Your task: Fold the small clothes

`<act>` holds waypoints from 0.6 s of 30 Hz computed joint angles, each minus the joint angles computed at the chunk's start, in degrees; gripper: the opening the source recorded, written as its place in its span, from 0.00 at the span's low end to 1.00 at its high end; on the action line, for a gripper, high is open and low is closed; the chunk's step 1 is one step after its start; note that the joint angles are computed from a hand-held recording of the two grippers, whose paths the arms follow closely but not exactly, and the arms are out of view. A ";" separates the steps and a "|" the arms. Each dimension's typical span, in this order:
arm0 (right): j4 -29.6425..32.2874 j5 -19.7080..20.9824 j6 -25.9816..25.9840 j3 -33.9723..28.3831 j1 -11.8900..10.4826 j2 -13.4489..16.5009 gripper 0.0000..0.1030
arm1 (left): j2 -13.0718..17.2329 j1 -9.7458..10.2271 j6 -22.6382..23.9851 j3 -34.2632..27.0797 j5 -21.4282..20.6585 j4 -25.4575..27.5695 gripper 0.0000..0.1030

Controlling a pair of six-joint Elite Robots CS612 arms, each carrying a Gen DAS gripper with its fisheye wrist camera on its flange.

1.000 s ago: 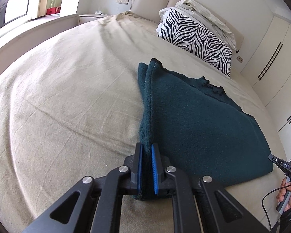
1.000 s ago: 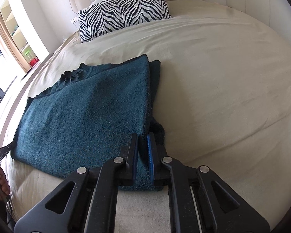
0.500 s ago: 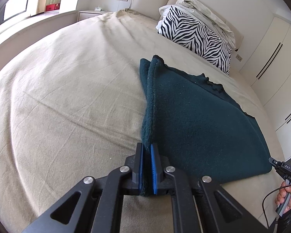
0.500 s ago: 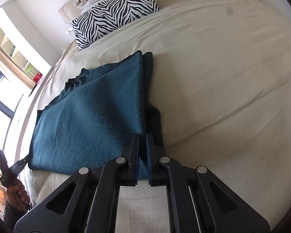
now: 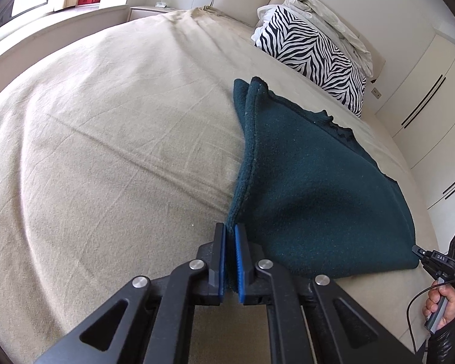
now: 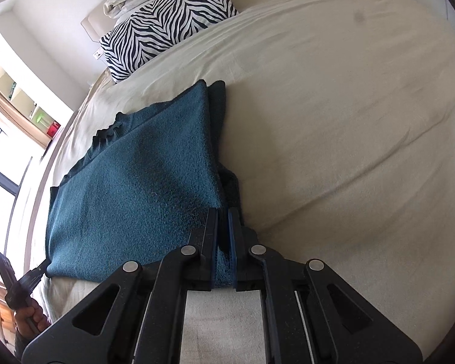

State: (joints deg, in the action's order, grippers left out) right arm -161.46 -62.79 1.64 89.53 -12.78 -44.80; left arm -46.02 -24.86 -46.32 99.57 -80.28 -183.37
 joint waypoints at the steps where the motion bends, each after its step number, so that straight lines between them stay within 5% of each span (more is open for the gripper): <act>1: -1.17 0.44 -0.01 0.39 -0.11 0.01 0.06 | 0.01 0.00 -0.02 -0.02 -0.04 0.09 0.08; 3: -3.82 2.52 0.92 1.56 -0.59 -0.36 0.11 | -0.05 -0.07 0.12 0.14 0.08 -0.26 0.09; 5: -7.59 5.43 3.17 2.97 -1.38 -0.64 0.48 | 0.09 0.08 -0.45 0.21 -0.37 -0.60 0.12; 7: -13.22 7.77 7.26 4.60 -2.28 -0.74 0.66 | 0.16 0.19 -1.04 0.32 -0.76 -1.17 0.12; 13: -9.19 7.54 0.26 5.47 -2.06 -1.64 0.60 | 0.32 0.09 -2.68 0.44 -0.69 -2.21 0.16; 15: -7.50 5.53 -2.37 5.28 -1.41 -1.76 0.42 | 0.40 0.00 -2.87 0.39 -0.50 -2.33 0.16; 16: -6.72 4.33 -2.90 5.16 -1.09 -1.78 0.25 | 0.42 -0.04 -2.75 0.34 -0.33 -2.24 0.17; 18: -7.44 0.97 -3.02 5.35 -0.48 -1.87 0.12 | 0.43 0.00 -2.73 0.28 -0.44 -2.15 0.17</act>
